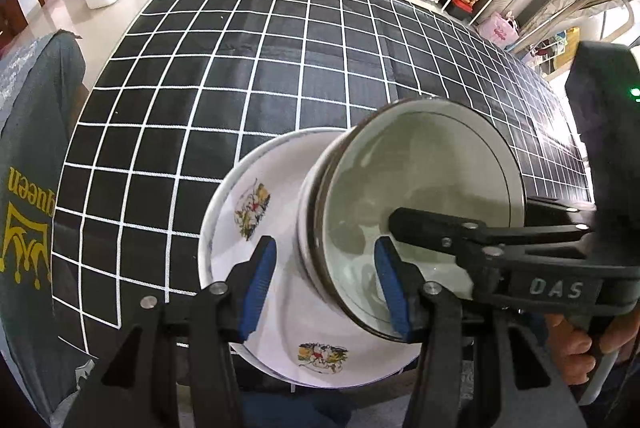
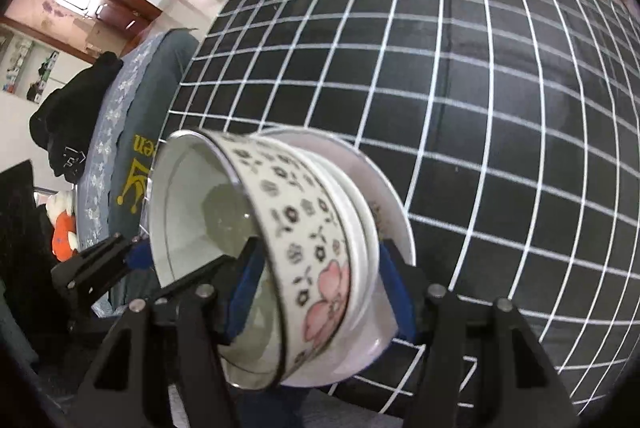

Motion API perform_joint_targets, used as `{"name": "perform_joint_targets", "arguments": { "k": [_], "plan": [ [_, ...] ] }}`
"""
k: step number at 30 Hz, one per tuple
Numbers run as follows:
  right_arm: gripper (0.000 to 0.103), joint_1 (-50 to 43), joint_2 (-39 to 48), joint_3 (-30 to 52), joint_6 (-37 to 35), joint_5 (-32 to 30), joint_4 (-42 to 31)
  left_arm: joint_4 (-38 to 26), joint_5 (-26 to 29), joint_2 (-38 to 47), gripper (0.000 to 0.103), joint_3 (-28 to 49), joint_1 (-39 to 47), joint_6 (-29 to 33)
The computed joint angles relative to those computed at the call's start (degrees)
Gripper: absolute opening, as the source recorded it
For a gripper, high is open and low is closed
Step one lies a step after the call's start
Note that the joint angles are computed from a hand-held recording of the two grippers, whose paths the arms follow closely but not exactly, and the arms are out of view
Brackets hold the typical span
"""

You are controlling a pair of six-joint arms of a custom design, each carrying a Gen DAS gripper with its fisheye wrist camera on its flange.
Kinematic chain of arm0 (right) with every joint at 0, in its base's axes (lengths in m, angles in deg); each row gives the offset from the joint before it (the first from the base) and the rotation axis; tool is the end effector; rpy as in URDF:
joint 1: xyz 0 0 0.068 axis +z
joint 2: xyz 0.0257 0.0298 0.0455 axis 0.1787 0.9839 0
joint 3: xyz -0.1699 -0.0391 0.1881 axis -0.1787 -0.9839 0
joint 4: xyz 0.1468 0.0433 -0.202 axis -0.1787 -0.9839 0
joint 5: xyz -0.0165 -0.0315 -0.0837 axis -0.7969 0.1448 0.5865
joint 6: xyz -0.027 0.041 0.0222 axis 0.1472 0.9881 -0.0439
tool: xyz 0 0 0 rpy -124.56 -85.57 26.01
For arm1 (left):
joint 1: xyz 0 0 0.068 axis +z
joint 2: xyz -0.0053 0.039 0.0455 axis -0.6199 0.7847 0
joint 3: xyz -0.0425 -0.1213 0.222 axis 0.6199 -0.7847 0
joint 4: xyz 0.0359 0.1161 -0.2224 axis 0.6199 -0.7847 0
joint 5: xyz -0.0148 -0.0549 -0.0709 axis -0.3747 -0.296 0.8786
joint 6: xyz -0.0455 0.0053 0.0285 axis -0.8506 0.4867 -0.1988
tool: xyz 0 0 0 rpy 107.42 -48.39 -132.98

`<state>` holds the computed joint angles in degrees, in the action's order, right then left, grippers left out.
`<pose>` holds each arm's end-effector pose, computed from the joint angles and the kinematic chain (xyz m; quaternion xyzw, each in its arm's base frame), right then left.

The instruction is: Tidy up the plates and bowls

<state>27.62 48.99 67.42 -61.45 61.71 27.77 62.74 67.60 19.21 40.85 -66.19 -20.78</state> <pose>0.2526 0.0947 0.1049 -0.1970 0.9521 0.2259 0.0612 0.1834 -0.0987 0.0881 -0.0550 0.9784 -0.1193 0.1598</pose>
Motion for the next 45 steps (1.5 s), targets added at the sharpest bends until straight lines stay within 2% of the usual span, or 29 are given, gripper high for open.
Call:
{"name": "perform_joint_targets", "arguments": {
  "k": [3,7,13,19,25,30,34,38,40,43,45],
  "plan": [
    [0.063,-0.7,-0.9,-0.7,-0.1,0.6,1.2,0.0,-0.3,0.3,0.049,0.3,0.2,0.0],
    [0.068,-2.4,-0.4,-2.4,-0.9,-0.5,4.4,1.4,-0.9,0.9,0.055,-0.5,0.9,-1.2],
    [0.068,-2.9,-4.1,-4.9,-0.9,-0.1,7.2,0.7,-2.9,-0.9,0.056,-1.3,0.4,-2.2],
    [0.068,-2.3,-12.5,-7.5,-0.4,-1.4,6.9,-4.5,-5.5,-8.8,0.058,-2.0,-1.4,-3.2],
    [0.068,-4.0,-13.6,-8.4,-0.6,-1.4,5.8,-11.0,-10.2,-16.2,0.060,-1.5,-6.5,-6.0],
    [0.068,-5.3,-20.3,-10.5,-1.8,-1.8,2.7,-16.9,-15.4,-20.6,0.060,0.5,-12.4,-9.7],
    [0.068,-6.1,-30.6,-12.8,-2.3,-1.2,-1.5,-24.9,-23.4,-25.1,0.061,3.7,-21.4,-16.1],
    [0.068,-8.8,-43.4,-15.2,-3.2,-0.1,-5.9,-34.2,-33.5,-25.0,0.070,9.5,-32.8,-25.7],
    [0.069,-11.4,-49.9,-15.5,-5.3,0.1,-9.9,-38.9,-37.2,-24.0,0.077,12.7,-38.1,-31.3],
    [0.069,-14.9,-58.0,-15.3,-8.2,0.2,-15.9,-46.0,-42.8,-20.8,0.077,17.7,-45.7,-39.3],
    [0.073,-16.8,-62.2,-14.9,-10.2,0.6,-19.3,-52.8,-46.6,-16.2,0.077,22.6,-51.1,-46.3]
  ]
}}
